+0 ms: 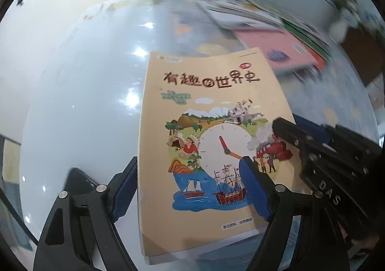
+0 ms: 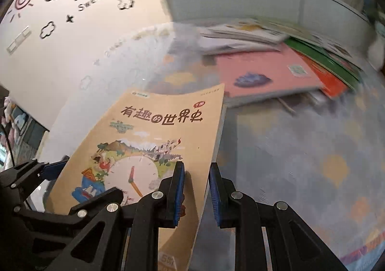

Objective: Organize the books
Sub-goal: 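Carry the yellow book with both tools to open table space and release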

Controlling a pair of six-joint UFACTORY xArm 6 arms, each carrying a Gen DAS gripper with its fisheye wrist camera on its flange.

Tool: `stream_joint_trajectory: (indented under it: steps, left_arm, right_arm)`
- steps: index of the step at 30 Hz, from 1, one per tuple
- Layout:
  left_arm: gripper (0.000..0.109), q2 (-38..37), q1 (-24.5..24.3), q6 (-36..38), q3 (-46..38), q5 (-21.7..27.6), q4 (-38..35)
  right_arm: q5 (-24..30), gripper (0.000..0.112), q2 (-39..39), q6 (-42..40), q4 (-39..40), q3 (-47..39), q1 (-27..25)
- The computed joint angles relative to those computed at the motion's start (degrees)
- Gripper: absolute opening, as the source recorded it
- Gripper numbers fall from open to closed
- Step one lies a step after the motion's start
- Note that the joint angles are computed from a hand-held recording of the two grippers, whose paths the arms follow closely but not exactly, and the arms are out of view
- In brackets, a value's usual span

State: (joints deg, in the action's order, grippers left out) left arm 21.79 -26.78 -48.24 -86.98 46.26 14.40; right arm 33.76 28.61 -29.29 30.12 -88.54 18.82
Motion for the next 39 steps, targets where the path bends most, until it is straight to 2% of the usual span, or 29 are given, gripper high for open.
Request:
stream_joint_trajectory:
  steps: [7,13,17,19,20,22,23,25,26,28,30,32,36,39]
  left_arm:
    - [0.079,-2.62,5.14,0.24,4.77,-1.99,1.3]
    - [0.079,-2.83,8.32,0.68,7.3,-3.43,-1.46]
    - [0.079,-3.59,8.66,0.11,9.22,-3.51,-1.28]
    - [0.08,-4.02,8.77,0.92,10.75,-6.32,-2.95]
    - [0.081,-3.94,8.59,0.56,10.44,-6.25,-2.43]
    - [0.081,-4.31,7.21,-4.25,8.34,-2.03,5.65]
    - [0.082,-4.68,6.43,-6.24,7.43,-0.01,9.74]
    - [0.084,-6.02,5.04,-9.17,6.19,3.89,16.73]
    - [0.084,-6.59,4.74,-9.43,5.86,4.92,18.05]
    - [0.084,-7.8,4.34,-9.81,5.12,6.5,19.81]
    - [0.084,-7.5,4.49,-10.44,3.23,6.69,20.82]
    - [0.085,-7.83,4.37,-11.39,1.98,5.58,20.56]
    - [0.088,-6.26,4.32,-12.25,-1.55,2.03,19.1]
    - [0.09,-1.7,3.23,-11.88,-7.47,0.23,17.99]
  right_arm:
    - [2.73,0.02,8.41,6.0,-3.27,-12.94,4.24]
    - [3.99,0.02,13.88,8.65,-6.94,-20.93,6.97]
    - [8.06,0.02,15.71,10.29,-6.05,-23.22,6.7]
    - [8.66,0.02,15.39,9.82,-4.12,-22.33,6.39]
    - [9.88,0.019,15.74,8.48,-2.2,-22.71,6.13]
    - [10.96,0.02,15.99,5.61,0.09,-23.17,5.88]
    - [9.7,0.021,14.83,2.59,2.57,-21.51,5.67]
    - [3.65,0.041,11.25,-0.7,3.48,-16.19,5.77]
    - [-1.6,0.064,8.58,-4.15,4.41,-12.23,5.73]
    - [-7.92,0.079,5.4,-10.96,6.94,-7.6,5.56]
    - [-13.49,0.079,2.62,-15.8,5.34,-3.69,4.89]
    - [-17.17,0.079,0.74,-17.0,1.2,-1.22,3.33]
    - [-20.33,0.08,-1.55,-15.56,-2.27,0.09,-1.63]
    - [-19.61,0.088,-1.92,-13.91,-1.86,-0.98,-5.0]
